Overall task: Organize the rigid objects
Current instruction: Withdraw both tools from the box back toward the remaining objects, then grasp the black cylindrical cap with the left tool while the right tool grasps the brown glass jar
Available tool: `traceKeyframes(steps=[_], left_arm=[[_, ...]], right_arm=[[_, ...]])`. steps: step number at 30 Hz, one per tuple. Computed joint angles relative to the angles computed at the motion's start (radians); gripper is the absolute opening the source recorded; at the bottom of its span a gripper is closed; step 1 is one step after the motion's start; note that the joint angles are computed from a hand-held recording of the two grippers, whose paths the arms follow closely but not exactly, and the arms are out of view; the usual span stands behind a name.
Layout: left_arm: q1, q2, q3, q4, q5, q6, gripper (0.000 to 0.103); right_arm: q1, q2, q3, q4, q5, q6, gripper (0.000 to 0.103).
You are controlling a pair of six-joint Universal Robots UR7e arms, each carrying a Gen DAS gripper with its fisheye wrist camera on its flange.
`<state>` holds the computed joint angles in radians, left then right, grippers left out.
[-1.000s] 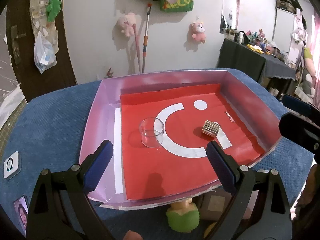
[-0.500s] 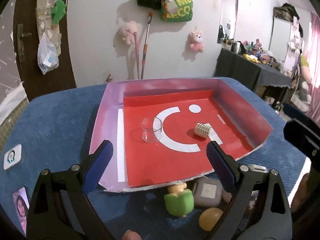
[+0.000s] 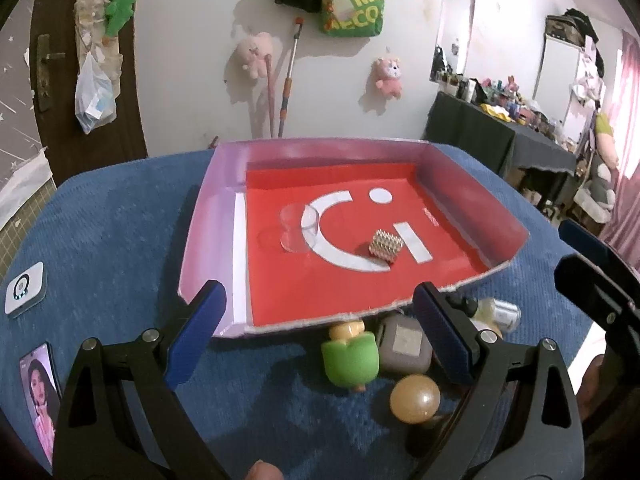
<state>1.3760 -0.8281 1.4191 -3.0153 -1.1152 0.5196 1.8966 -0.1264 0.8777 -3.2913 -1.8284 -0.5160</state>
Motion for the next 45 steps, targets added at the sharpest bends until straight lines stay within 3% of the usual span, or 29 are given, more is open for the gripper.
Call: traceKeyframes(steps=[24,32,41,45], left_arm=[[0.000,-0.073,0.125,-0.012,-0.030,-0.034,0.095],[-0.004,-0.109,0.185,0.013,-0.075,-0.034,0.095],[0.002,-0.142,0.230,0.077,-0.146,-0.054,0.095],[-0.005,-0.141,0.255,0.071,-0.137,-0.030,0.095]], right_arm=[[0.010,-0.069,0.169,-0.047,-0.070,-0.031,0.103],[0.000,-0.096,0.212,0.017,-0.067,0.022,0.086],[-0.001,-0.111,0.255,0.030,-0.086,0.034,0.075],[-0.007,-0.114,0.265,0.047,-0.089,0.046,0.070]])
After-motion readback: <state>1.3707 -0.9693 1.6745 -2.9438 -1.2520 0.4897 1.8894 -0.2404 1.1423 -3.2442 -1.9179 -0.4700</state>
